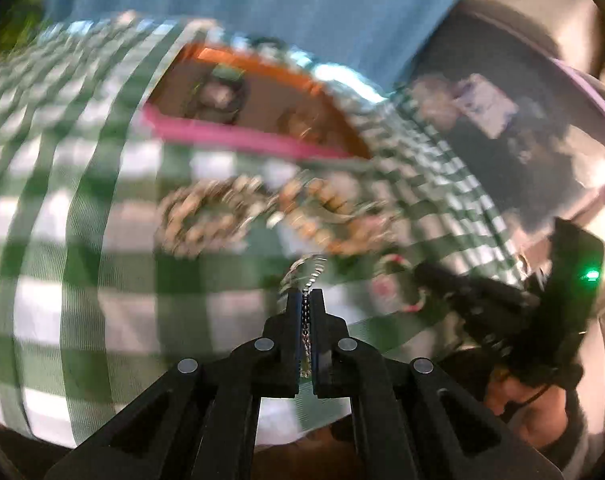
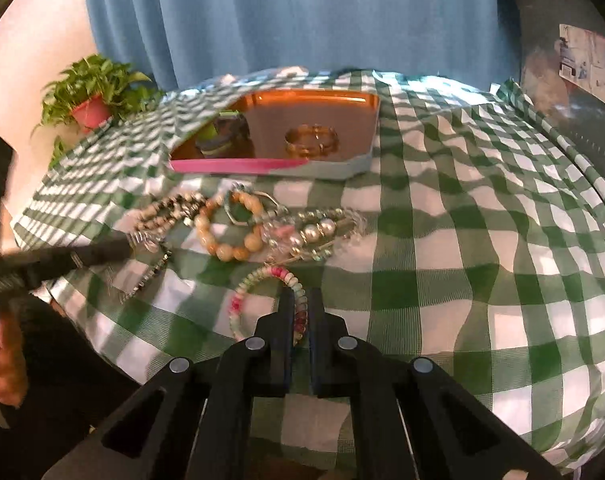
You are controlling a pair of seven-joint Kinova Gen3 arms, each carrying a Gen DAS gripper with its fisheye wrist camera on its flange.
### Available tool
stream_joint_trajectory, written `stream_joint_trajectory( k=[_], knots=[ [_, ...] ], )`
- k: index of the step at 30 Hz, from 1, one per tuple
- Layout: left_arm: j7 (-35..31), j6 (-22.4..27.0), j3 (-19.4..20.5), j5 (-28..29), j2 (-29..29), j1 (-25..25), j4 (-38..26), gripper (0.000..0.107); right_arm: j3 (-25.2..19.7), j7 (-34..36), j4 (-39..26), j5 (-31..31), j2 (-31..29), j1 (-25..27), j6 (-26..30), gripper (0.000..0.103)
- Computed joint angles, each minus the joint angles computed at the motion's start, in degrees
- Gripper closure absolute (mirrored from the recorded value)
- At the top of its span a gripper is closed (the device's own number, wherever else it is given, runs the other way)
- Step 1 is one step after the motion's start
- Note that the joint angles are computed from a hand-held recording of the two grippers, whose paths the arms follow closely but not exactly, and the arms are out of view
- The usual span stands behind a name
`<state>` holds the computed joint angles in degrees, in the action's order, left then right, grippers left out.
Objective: Organize jewelry
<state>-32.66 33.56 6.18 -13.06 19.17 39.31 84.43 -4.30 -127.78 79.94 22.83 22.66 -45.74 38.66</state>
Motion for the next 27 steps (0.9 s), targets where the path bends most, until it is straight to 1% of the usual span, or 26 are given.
stream_joint_trajectory(
  k=[1, 2, 3, 4, 5, 6, 7, 8, 9, 11, 12, 13, 14, 15, 16, 17, 18, 19, 20, 21, 22, 23, 24, 25, 26, 27],
  knots=[
    [0.1, 0.8, -0.4, 0.2, 0.2, 0.2, -0.1, 0.104, 0.0, -0.7, 0.0, 0.7, 0.1, -0.1, 0.4, 0.096],
    [0.0, 0.7, 0.1, 0.3, 0.2, -0.3, 0.0, 0.101, 0.7, -1.1, -0.2, 0.6, 0.2, -0.6, 0.7, 0.09],
    [-0.3, 0.7, 0.4, 0.7, 0.2, -0.6, 0.0, 0.101, 0.6, -0.4, 0.0, -0.4, 0.2, -0.1, 0.3, 0.078],
    [-0.1, 0.7, 0.2, 0.6, 0.2, -0.4, -0.2, 0.101, -0.5, 0.8, 0.5, -2.3, -0.1, 1.5, -1.1, 0.073],
    [0.2, 0.6, -0.1, 0.0, 0.2, 0.1, -0.1, 0.101, -2.0, 1.1, 1.5, -4.1, -0.7, 3.2, -3.4, 0.061],
    [0.5, 1.2, -0.5, -1.3, 0.5, 1.0, -0.6, 0.101, -2.4, 1.4, 2.1, -4.9, -1.1, 3.8, -4.8, 0.046],
    [0.6, 2.1, -0.9, -2.7, 0.7, 1.8, -1.1, 0.101, -2.0, 1.6, 2.2, -4.8, -1.2, 3.3, -5.2, 0.041],
    [0.7, 3.1, -1.1, -4.0, 0.9, 2.6, -1.7, 0.1, -0.8, 1.6, 1.8, -3.8, -1.0, 1.8, -4.7, 0.037],
    [0.7, 4.6, -1.4, -5.6, 1.5, 3.6, -2.9, 0.1, -0.7, 2.5, 0.8, -3.2, -0.2, 1.0, -3.3, 0.037],
    [0.7, 6.3, -1.7, -7.5, 2.4, 4.5, -4.3, 0.098, -2.2, 4.6, -1.5, -3.9, 1.4, 1.4, -0.6, 0.038],
    [0.4, 6.9, -1.6, -8.0, 2.7, 4.7, -4.9, 0.097, -1.9, 4.7, -2.5, -3.3, 2.2, 0.7, 0.8, 0.037],
    [-0.3, 7.2, -1.3, -8.1, 2.8, 4.5, -5.2, 0.092, -0.5, 5.3, -3.1, -1.7, 2.5, -1.2, 1.9, 0.038],
    [-0.9, 6.7, -0.9, -7.9, 2.9, 4.3, -5.2, 0.084, 0.6, 5.4, -3.9, -0.5, 3.1, -2.7, 3.3, 0.038],
    [-2.1, 5.7, -0.9, -6.9, 2.7, 4.0, -4.9, 0.079, 1.0, 5.4, -4.0, 1.0, 3.3, -3.6, 3.7, 0.038],
    [-3.0, 4.8, 0.1, -6.6, 2.6, 3.2, -4.5, 0.067, 0.9, 4.7, -3.5, 1.6, 3.1, -3.5, 3.2, 0.038],
    [-4.0, 4.9, 0.8, -6.6, 2.9, 2.8, -5.0, 0.06, 0.5, 4.6, -3.3, 1.2, 3.0, -3.0, 2.8, 0.041],
    [-4.5, 5.8, 0.5, -6.9, 3.2, 3.5, -5.8, 0.057, 1.1, 4.0, -3.1, 1.8, 3.0, -3.5, 2.9, 0.046],
    [-4.8, 7.7, -0.6, -8.2, 4.1, 5.1, -7.4, 0.056, 1.2, 3.7, -2.9, 2.1, 2.8, -3.5, 2.8, 0.051],
    [-4.2, 9.4, -1.7, -9.5, 4.7, 6.8, -8.5, 0.055, 1.2, 3.5, -2.9, 2.3, 2.8, -3.5, 2.6, 0.063],
    [-3.3, 10.9, -2.3, -11.3, 5.4, 8.0, -9.6, 0.055, 1.4, 3.0, -2.7, 2.7, 2.7, -3.6, 2.5, 0.067],
    [-3.0, 12.1, -2.6, -12.2, 5.8, 8.7, -10.3, 0.055, 1.4, 2.8, -2.5, 2.8, 2.6, -3.5, 2.3, 0.067],
    [-3.0, 14.0, -2.6, -13.2, 6.5, 9.3, -11.7, 0.056, 1.3, 2.8, -2.7, 3.0, 2.7, -3.4, 2.4, 0.07],
    [-3.4, 15.6, -2.8, -13.7, 7.2, 9.9, -13.0, 0.057, 1.3, 2.9, -2.6, 3.3, 2.7, -3.5, 2.3, 0.076],
    [-4.1, 16.2, -3.4, -13.5, 7.7, 10.3, -13.7, 0.077, 1.3, 2.8, -2.7, 3.5, 2.7, -3.6, 2.4, 0.082],
    [-4.0, 16.0, -3.2, -12.4, 7.5, 9.6, -13.6, 0.104, 1.3, 2.8, -3.0, 3.7, 2.8, -3.7, 2.8, 0.092],
    [-2.9, 14.8, -2.3, -10.3, 6.8, 7.9, -12.9, 0.104, 1.2, 2.7, -3.2, 3.5, 2.9, -3.5, 2.9, 0.092]
  ],
)
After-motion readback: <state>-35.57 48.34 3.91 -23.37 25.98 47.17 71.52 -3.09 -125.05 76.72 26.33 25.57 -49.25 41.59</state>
